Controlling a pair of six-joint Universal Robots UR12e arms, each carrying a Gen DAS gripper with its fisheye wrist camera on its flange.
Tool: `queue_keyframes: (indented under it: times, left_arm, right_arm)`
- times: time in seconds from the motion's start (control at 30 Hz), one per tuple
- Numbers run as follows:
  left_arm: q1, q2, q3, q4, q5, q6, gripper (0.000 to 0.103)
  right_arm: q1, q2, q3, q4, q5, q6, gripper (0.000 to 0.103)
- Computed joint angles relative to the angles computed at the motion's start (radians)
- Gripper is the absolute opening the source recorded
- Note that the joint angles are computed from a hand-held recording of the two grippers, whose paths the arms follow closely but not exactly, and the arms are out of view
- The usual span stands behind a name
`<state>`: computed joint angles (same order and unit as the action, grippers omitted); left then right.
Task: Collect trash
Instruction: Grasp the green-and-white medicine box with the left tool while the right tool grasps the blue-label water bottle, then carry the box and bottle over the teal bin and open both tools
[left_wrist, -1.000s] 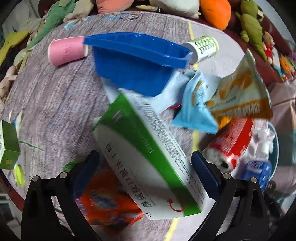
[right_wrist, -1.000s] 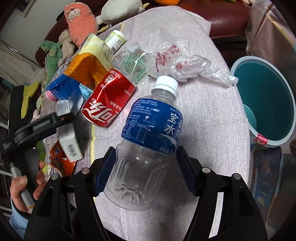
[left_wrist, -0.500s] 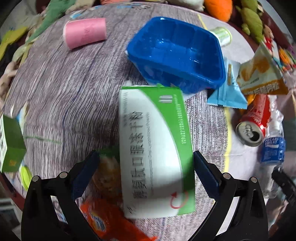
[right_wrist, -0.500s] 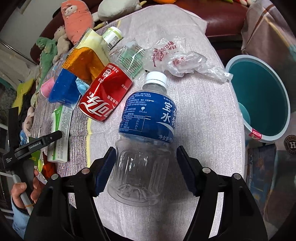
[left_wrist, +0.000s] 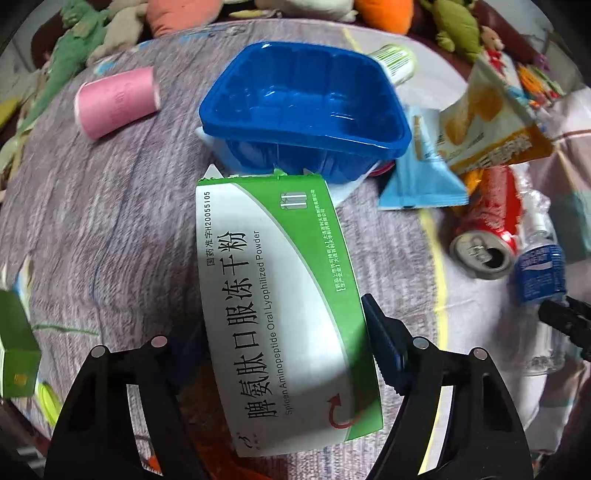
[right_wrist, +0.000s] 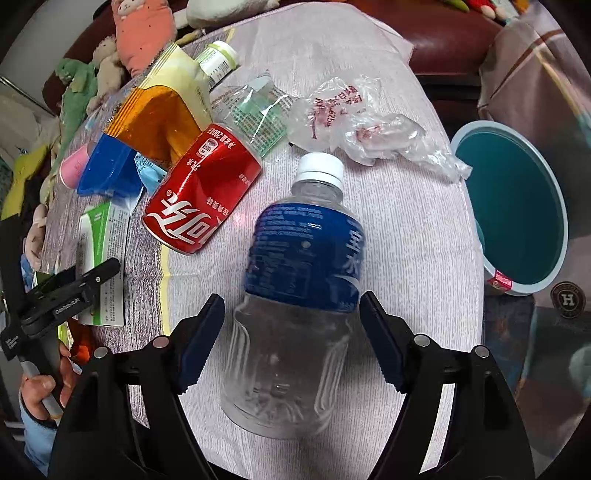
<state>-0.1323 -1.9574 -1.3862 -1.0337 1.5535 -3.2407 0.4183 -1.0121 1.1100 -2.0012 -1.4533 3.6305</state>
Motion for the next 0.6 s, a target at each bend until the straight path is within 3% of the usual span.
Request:
queue_keyframes:
  times: [0.1,0.17,0.43,0.6]
  left_arm:
    - [0.003,0.014,-0.008,0.035,-0.057,0.038,0.076]
    - [0.001,0.023,-0.005,0.033,-0.096,0.05,0.075]
    - [-0.007,0.065,-0.032,0.09,-0.199,0.092,0.075]
    - [-0.019,0.047,-0.016,0.056,-0.165,0.11,0.075]
  right_arm:
    - [0.001,0.012,-0.015,0.016,-0.001,-0.005,0.072]
    - [0.002,0.01,-0.004,-0.006,-0.003,-0.005,0.066]
    - [-0.011,-0.038,0.074,-0.129,0.06,0.015,0.065]
    - [-0.013,-0.051,0.083,-0.122,0.046,-0.002,0.065]
